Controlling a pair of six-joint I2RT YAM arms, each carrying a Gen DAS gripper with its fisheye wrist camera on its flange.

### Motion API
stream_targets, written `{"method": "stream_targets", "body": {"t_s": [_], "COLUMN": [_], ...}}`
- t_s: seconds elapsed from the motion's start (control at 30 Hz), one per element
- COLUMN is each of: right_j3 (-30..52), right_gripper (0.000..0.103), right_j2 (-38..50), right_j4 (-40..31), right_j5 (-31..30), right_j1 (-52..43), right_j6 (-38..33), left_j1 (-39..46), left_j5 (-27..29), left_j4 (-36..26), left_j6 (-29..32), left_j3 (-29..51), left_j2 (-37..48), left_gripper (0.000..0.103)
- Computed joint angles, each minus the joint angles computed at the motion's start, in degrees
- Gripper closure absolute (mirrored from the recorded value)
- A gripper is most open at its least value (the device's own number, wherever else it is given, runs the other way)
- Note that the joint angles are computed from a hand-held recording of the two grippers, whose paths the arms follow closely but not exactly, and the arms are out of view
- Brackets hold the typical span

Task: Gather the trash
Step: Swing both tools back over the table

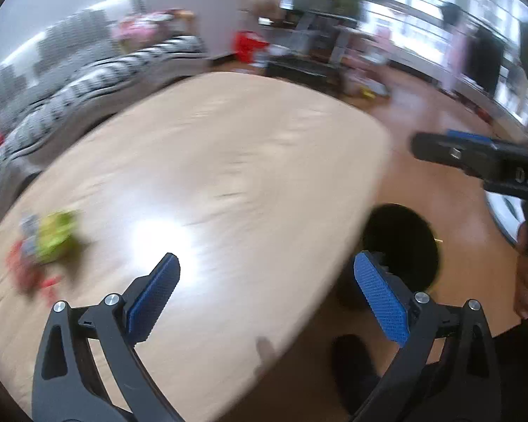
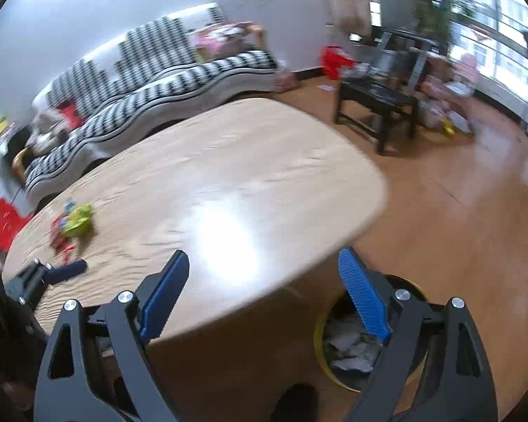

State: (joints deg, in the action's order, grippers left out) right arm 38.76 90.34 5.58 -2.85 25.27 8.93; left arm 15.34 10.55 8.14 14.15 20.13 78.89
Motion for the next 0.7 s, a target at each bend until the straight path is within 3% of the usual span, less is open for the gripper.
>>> {"method": "stream_targets", "body": {"t_s": [0.17,0.33,0.53,0.7], "right_j3": [7.92,17.49,32.12,45.07], "right_gripper": [0.019,0.019,0.018,0.018], "right_j2": [6.52,13.98,25.45,35.21], "right_j4": [-1.45,-3.65,-8.55,-12.74], "right_j5": [2.33,5.28,4.89,2.57], "right_j1": [11.73,21.51,28.05,29.68], "right_j6": [3.62,4.92,5.18,4.58], "left_j1": [26.8,42.93,53.53,54.22], "left_j5": [8.46,13.61,16.2,15.43], "left_j4": [-3.5,-5.39,-8.82,-10.02], "left_j6": [13.89,22.6,27.77,23.68], "left_j3": [-0.59,3.23,10.59,16.19], "left_j2": [-3.8,1.48,10.6,18.36], "left_gripper": [0.007,0.007,0.007,0.007]}}
